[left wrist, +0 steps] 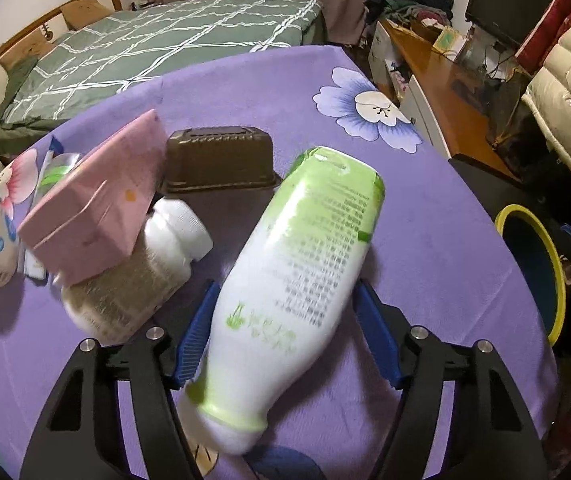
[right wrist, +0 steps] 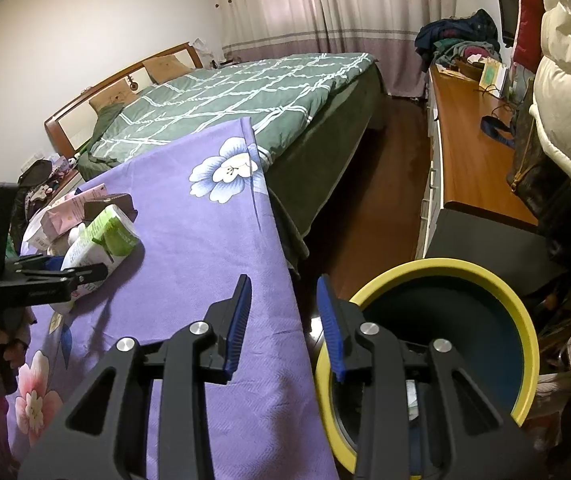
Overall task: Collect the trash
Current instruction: 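Grasp the white-green plastic bottle with the left gripper and lift it, then carry the white-green bottle over the yellow bin and open the left gripper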
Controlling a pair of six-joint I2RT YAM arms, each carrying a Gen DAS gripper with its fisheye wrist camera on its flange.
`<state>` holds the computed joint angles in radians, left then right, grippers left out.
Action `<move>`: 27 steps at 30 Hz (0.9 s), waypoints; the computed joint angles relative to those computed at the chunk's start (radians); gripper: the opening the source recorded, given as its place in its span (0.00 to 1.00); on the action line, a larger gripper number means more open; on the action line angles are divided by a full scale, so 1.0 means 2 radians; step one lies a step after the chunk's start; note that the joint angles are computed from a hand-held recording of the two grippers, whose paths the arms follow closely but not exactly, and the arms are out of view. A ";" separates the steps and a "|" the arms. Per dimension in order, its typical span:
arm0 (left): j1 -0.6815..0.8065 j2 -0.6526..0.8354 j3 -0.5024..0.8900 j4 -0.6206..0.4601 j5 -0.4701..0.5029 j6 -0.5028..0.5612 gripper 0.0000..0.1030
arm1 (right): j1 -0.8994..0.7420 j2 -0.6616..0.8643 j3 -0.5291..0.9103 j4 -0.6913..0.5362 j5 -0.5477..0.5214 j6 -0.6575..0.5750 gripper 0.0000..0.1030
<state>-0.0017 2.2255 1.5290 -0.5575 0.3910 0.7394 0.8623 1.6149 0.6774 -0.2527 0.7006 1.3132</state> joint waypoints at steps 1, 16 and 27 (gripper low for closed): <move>-0.004 0.002 0.000 0.003 -0.005 0.001 0.66 | 0.000 0.002 0.000 0.001 -0.001 0.000 0.32; -0.022 -0.055 -0.092 0.046 -0.004 0.006 0.55 | 0.013 -0.036 -0.040 0.002 0.009 0.025 0.32; -0.068 -0.185 -0.225 0.054 0.037 0.026 0.53 | 0.074 -0.100 -0.093 -0.097 0.040 0.165 0.32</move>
